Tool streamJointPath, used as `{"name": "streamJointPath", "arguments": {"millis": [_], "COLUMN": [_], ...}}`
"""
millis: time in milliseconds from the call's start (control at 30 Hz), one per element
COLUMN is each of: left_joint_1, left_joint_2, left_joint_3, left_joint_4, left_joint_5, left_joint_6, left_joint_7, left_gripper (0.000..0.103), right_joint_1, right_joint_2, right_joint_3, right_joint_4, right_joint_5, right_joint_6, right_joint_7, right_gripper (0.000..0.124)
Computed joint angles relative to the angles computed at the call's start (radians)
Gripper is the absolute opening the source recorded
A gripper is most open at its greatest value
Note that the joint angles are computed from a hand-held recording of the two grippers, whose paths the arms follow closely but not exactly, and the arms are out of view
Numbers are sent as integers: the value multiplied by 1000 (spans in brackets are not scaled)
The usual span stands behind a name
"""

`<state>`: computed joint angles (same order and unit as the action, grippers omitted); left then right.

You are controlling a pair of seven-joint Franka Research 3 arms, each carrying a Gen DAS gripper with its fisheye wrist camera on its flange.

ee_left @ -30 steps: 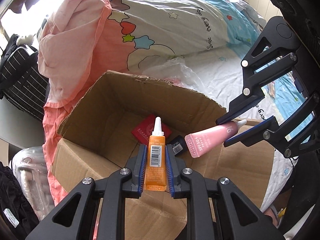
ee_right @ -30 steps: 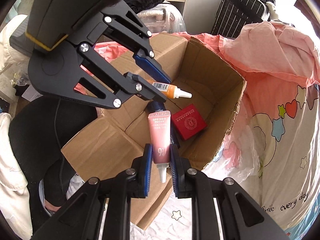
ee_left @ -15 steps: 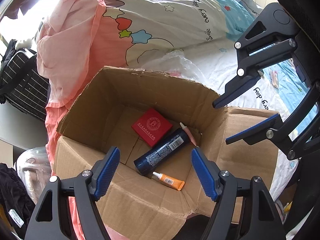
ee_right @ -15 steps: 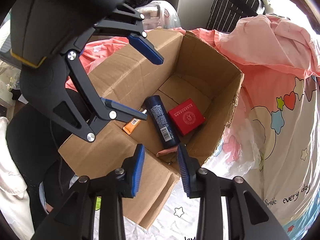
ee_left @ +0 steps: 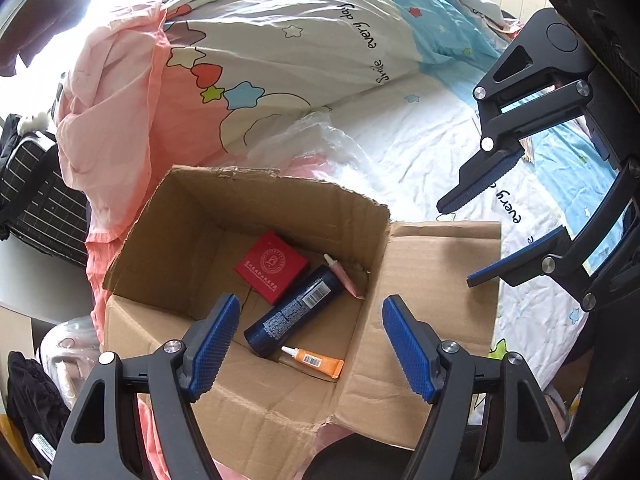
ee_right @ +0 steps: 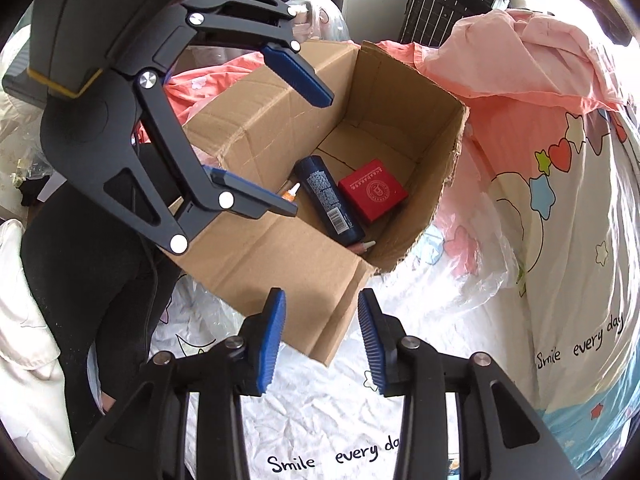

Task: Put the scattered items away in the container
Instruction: 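Withdraw both open tools from the box toward the small box and swabs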

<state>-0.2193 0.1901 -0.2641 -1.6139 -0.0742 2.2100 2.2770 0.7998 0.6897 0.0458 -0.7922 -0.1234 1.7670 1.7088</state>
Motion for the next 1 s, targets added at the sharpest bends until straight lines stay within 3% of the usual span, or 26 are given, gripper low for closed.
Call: {"name": "streamJointPath", "arguments": {"millis": [433, 1000], "left_joint_1": [-45, -85], "left_joint_2": [-71, -109], "left_joint_3": [-19, -20], "left_joint_4": [-72, -106], "left_joint_5": [-20, -3], "left_joint_6": [8, 20], "left_joint_7": [31, 19], "left_gripper": [76, 76], "right_joint_1": [-12, -49], "right_joint_2": [-260, -391], "right_joint_3": [45, 91], "right_joint_4": [-378, -566], "right_joint_5": [-65, -110], "right_joint_6": [91, 155], "right_joint_7": [121, 210], "right_gripper": [35, 35]}}
